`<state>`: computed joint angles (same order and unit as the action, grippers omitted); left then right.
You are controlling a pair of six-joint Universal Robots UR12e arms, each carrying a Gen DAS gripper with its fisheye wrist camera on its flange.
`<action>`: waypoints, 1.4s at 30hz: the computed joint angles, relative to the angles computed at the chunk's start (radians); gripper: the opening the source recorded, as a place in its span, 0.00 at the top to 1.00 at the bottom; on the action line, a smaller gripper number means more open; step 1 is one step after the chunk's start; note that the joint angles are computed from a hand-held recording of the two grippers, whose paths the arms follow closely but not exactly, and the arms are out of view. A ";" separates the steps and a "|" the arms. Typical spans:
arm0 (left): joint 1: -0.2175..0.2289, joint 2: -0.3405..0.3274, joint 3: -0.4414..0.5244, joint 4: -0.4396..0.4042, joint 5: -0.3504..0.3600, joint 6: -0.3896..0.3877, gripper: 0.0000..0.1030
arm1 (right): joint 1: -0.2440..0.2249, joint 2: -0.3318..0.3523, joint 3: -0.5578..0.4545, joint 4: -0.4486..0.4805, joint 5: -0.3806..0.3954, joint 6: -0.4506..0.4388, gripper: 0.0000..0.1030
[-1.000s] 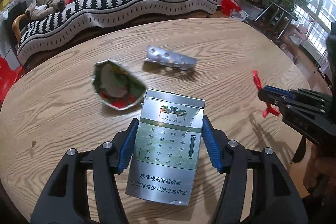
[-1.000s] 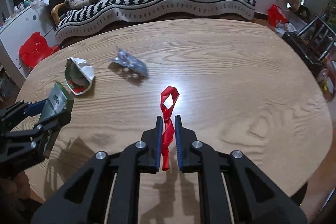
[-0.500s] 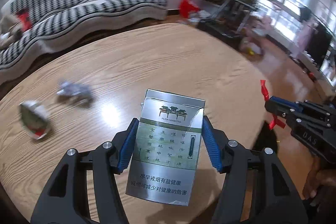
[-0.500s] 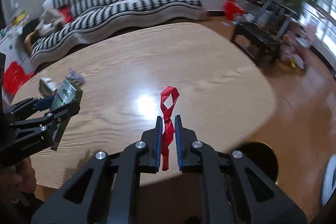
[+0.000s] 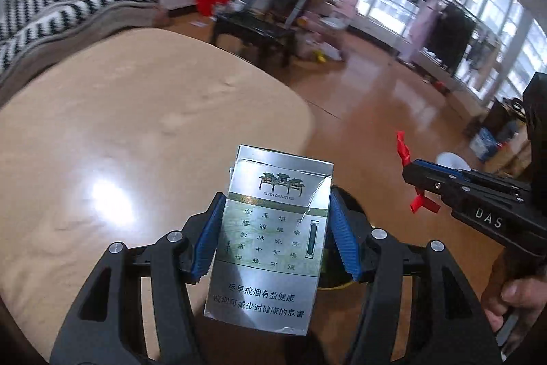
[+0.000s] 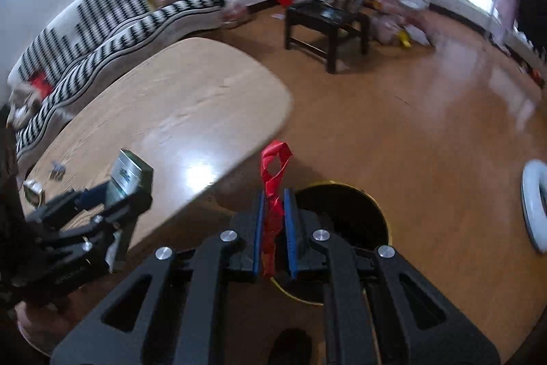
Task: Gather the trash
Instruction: 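Carry cigarette pack and ribbon over the black bin and open both tools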
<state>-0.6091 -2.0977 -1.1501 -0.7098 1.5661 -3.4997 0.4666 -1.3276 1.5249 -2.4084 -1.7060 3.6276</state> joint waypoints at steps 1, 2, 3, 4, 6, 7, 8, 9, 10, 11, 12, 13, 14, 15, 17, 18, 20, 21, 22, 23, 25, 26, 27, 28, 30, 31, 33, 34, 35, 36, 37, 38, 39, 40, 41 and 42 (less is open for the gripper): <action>-0.004 -0.012 0.014 -0.007 -0.015 0.001 0.43 | -0.008 -0.007 0.010 0.003 0.005 0.014 0.88; -0.009 -0.027 0.031 -0.015 -0.034 0.004 0.43 | -0.024 -0.021 0.033 0.004 0.022 0.039 0.88; -0.013 -0.039 0.043 -0.019 -0.047 0.005 0.43 | -0.032 -0.026 0.041 0.004 0.032 0.052 0.88; -0.017 -0.053 0.061 -0.029 -0.056 0.009 0.43 | -0.042 -0.034 0.053 0.004 0.043 0.067 0.88; -0.024 -0.075 0.087 -0.043 -0.074 0.010 0.43 | -0.061 -0.051 0.081 -0.004 0.071 0.097 0.88; -0.025 -0.083 0.098 -0.053 -0.081 0.011 0.43 | -0.067 -0.056 0.088 -0.008 0.082 0.110 0.88; -0.026 -0.089 0.106 -0.059 -0.085 0.011 0.43 | -0.074 -0.060 0.094 -0.011 0.093 0.120 0.88; -0.025 -0.098 0.118 -0.069 -0.092 0.013 0.43 | -0.076 -0.062 0.096 -0.011 0.095 0.124 0.88; -0.027 -0.106 0.129 -0.078 -0.094 0.014 0.43 | -0.074 -0.060 0.093 -0.008 0.088 0.127 0.88; -0.027 -0.113 0.138 -0.084 -0.096 0.014 0.43 | -0.071 -0.059 0.090 -0.004 0.078 0.127 0.88; -0.026 -0.118 0.147 -0.090 -0.102 0.014 0.43 | -0.070 -0.057 0.088 -0.004 0.078 0.127 0.88; -0.026 -0.123 0.152 -0.093 -0.107 0.013 0.43 | -0.071 -0.058 0.089 -0.005 0.082 0.129 0.88; -0.026 -0.128 0.159 -0.096 -0.109 0.013 0.43 | -0.072 -0.055 0.085 -0.002 0.084 0.128 0.88; -0.026 -0.133 0.166 -0.099 -0.111 0.014 0.43 | -0.072 -0.052 0.080 0.001 0.082 0.125 0.88; -0.027 -0.139 0.175 -0.105 -0.112 0.015 0.43 | -0.072 -0.047 0.073 0.004 0.079 0.124 0.88; -0.027 -0.141 0.180 -0.108 -0.113 0.015 0.43 | -0.072 -0.047 0.073 0.004 0.079 0.126 0.88; -0.028 -0.144 0.185 -0.113 -0.111 0.016 0.43 | -0.072 -0.046 0.072 0.005 0.078 0.126 0.88; -0.027 -0.142 0.184 -0.112 -0.110 0.018 0.43 | -0.072 -0.046 0.071 0.007 0.075 0.126 0.88; -0.025 -0.135 0.169 -0.106 -0.114 0.022 0.43 | -0.072 -0.047 0.071 0.008 0.072 0.127 0.88; -0.027 -0.137 0.171 -0.107 -0.116 0.022 0.43 | -0.072 -0.047 0.072 0.007 0.074 0.129 0.88; -0.026 -0.140 0.174 -0.109 -0.122 0.026 0.43 | -0.069 -0.047 0.070 0.010 0.069 0.133 0.88; -0.025 -0.140 0.171 -0.108 -0.124 0.031 0.43 | -0.069 -0.046 0.069 0.010 0.069 0.135 0.88; -0.026 -0.141 0.173 -0.109 -0.123 0.033 0.43 | -0.069 -0.046 0.069 0.011 0.069 0.136 0.88; -0.027 -0.143 0.175 -0.112 -0.122 0.037 0.43 | -0.069 -0.046 0.069 0.011 0.067 0.135 0.88; -0.031 -0.148 0.179 -0.114 -0.111 0.041 0.43 | -0.065 -0.045 0.067 0.015 0.056 0.134 0.88; -0.031 -0.147 0.178 -0.113 -0.110 0.043 0.43 | -0.063 -0.044 0.064 0.019 0.050 0.132 0.88; -0.031 -0.149 0.180 -0.116 -0.116 0.045 0.43 | -0.062 -0.043 0.063 0.020 0.047 0.136 0.88; -0.031 -0.151 0.183 -0.119 -0.119 0.046 0.43 | -0.061 -0.043 0.063 0.022 0.043 0.140 0.88; -0.031 -0.151 0.183 -0.119 -0.125 0.049 0.43 | -0.061 -0.043 0.063 0.023 0.042 0.144 0.88; -0.031 -0.152 0.184 -0.119 -0.127 0.051 0.40 | -0.062 -0.044 0.064 0.022 0.043 0.149 0.88; -0.032 -0.153 0.186 -0.119 -0.127 0.050 0.33 | -0.062 -0.045 0.064 0.024 0.044 0.155 0.87; -0.032 -0.154 0.185 -0.117 -0.128 0.048 0.29 | -0.063 -0.046 0.066 0.025 0.045 0.161 0.77; -0.033 -0.154 0.184 -0.113 -0.126 0.045 0.24 | -0.064 -0.047 0.067 0.025 0.046 0.167 0.65; -0.033 -0.153 0.183 -0.108 -0.124 0.043 0.22 | -0.063 -0.049 0.070 0.018 0.040 0.172 0.35; -0.034 -0.153 0.183 -0.107 -0.122 0.044 0.21 | -0.061 -0.052 0.074 0.006 0.027 0.173 0.26; -0.034 -0.153 0.183 -0.107 -0.120 0.045 0.20 | -0.058 -0.053 0.074 -0.001 0.014 0.168 0.26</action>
